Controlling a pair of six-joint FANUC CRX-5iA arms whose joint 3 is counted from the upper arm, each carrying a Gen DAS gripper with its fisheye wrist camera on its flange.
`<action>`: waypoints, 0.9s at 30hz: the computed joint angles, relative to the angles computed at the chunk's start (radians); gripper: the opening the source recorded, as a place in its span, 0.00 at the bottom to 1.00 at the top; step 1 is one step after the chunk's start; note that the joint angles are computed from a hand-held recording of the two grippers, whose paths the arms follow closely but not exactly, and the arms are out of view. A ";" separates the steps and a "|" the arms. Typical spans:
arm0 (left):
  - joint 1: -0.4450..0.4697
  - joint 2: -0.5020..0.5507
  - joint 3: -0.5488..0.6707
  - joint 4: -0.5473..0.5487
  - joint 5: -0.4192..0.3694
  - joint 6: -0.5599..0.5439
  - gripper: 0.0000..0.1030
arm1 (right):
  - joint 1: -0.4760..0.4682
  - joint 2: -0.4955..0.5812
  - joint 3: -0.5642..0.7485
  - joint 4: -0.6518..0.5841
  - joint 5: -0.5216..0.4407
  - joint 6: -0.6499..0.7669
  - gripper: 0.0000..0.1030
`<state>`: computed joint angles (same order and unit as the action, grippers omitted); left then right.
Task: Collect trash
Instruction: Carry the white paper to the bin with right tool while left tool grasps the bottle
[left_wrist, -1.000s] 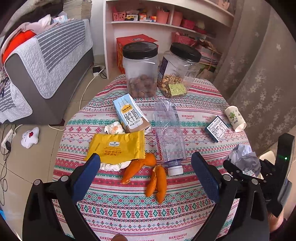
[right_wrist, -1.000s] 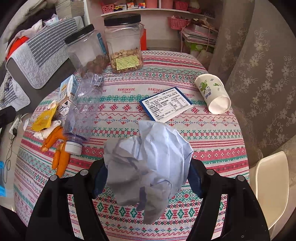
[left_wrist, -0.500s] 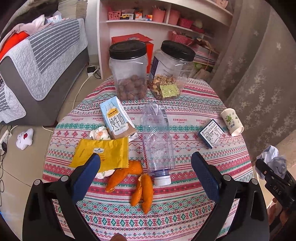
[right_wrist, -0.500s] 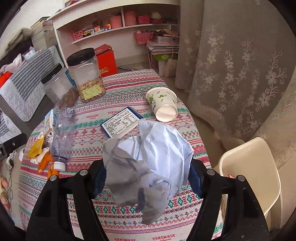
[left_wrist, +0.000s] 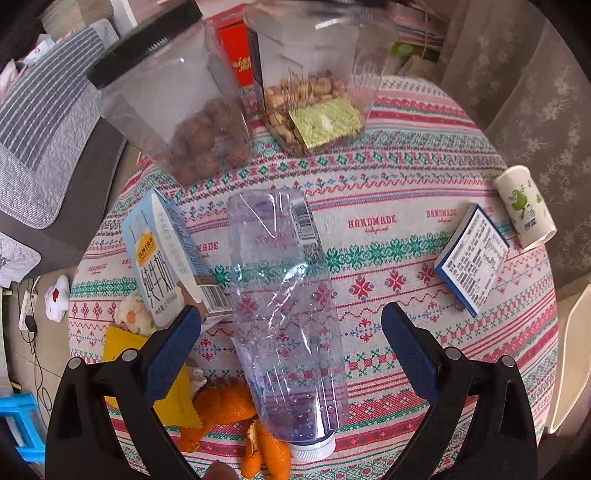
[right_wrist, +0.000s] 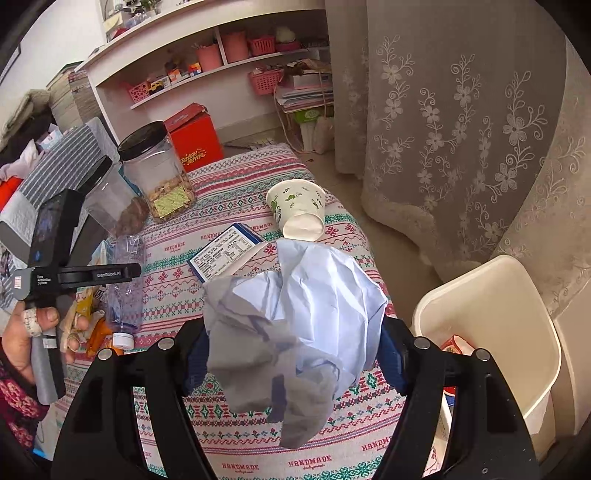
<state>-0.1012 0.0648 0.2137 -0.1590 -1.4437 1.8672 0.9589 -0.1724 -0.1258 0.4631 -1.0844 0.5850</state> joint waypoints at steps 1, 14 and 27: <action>0.000 0.013 0.002 0.005 -0.014 0.004 0.86 | 0.000 -0.001 0.000 -0.001 0.002 -0.001 0.68; 0.058 -0.230 -0.227 0.131 0.191 0.005 0.62 | 0.003 -0.038 -0.029 0.028 0.017 -0.033 0.68; -0.113 -0.407 -0.251 0.005 0.325 0.176 0.61 | -0.023 -0.108 -0.114 0.172 -0.027 -0.162 0.68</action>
<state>-0.2145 -0.3422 -0.0369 -0.1539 -1.1189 2.0431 0.9363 -0.2804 -0.2402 0.6346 -1.1114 0.4230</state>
